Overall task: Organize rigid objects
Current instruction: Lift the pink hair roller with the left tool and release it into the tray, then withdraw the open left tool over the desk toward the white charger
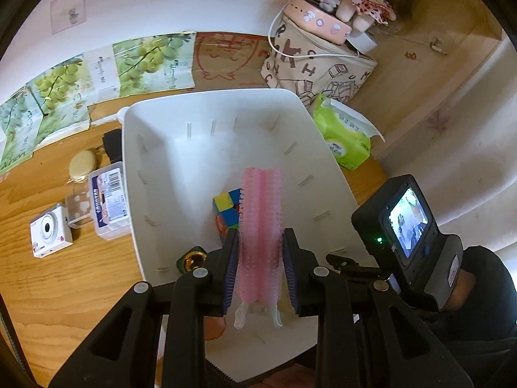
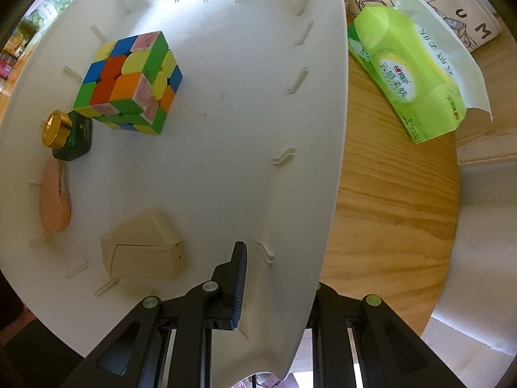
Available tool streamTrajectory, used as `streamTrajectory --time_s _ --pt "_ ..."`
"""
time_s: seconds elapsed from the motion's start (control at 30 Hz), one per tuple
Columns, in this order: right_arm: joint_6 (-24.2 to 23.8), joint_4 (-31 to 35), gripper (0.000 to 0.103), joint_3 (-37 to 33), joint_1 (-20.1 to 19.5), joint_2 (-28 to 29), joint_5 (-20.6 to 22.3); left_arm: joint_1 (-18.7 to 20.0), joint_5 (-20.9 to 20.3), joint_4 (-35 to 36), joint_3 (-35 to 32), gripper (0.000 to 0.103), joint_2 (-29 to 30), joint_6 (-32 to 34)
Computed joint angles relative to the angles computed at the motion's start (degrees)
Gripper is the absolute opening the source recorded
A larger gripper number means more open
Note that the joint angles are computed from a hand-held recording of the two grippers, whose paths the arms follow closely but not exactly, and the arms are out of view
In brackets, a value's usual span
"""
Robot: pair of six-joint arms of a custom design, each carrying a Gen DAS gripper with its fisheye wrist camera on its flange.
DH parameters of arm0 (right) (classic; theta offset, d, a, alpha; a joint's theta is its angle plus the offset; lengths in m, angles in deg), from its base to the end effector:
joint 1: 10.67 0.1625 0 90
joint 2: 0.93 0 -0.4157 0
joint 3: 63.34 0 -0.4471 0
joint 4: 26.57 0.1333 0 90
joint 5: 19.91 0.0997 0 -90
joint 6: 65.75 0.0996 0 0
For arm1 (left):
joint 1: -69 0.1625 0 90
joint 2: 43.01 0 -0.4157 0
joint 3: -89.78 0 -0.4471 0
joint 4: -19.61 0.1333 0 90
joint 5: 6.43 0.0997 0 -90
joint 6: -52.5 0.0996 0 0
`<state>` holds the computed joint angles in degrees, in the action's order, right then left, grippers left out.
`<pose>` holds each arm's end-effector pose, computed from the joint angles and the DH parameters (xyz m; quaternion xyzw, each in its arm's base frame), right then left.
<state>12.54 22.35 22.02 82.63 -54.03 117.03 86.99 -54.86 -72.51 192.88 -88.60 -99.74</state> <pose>0.0915 -0.5352 0.1738 0.7070 -0.5810 -0.2545 0.3128 -0.4390 -0.3522 -0.0420 -0.4072 0.7393 -0.4547 0.2842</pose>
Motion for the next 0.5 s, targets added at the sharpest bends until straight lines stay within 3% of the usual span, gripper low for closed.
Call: streamTrajectory --time_s 0.07,0.13,0.23,0.5 --pt "0.0 -0.1 0.019 0.2 0.0 0.0 0.1 0.3 -0.2 -0.1 -0.4 0.039 0.2 0.9" --pt "-0.1 -0.4 0.019 0.5 -0.1 -0.1 0.2 0.1 0.0 1.0 -0.9 0.055 0.6 0.3" --pt "0.0 -0.7 0.019 0.8 -0.2 -0.3 0.0 -0.4 -0.2 3.4 -1.6 0.067 1.0 -1.7" --pt "1.4 0.5 0.018 -0.6 -0.6 -0.1 -0.7 -2.1 -3.7 5.7 -2.0 0.071 1.8 -7.2"
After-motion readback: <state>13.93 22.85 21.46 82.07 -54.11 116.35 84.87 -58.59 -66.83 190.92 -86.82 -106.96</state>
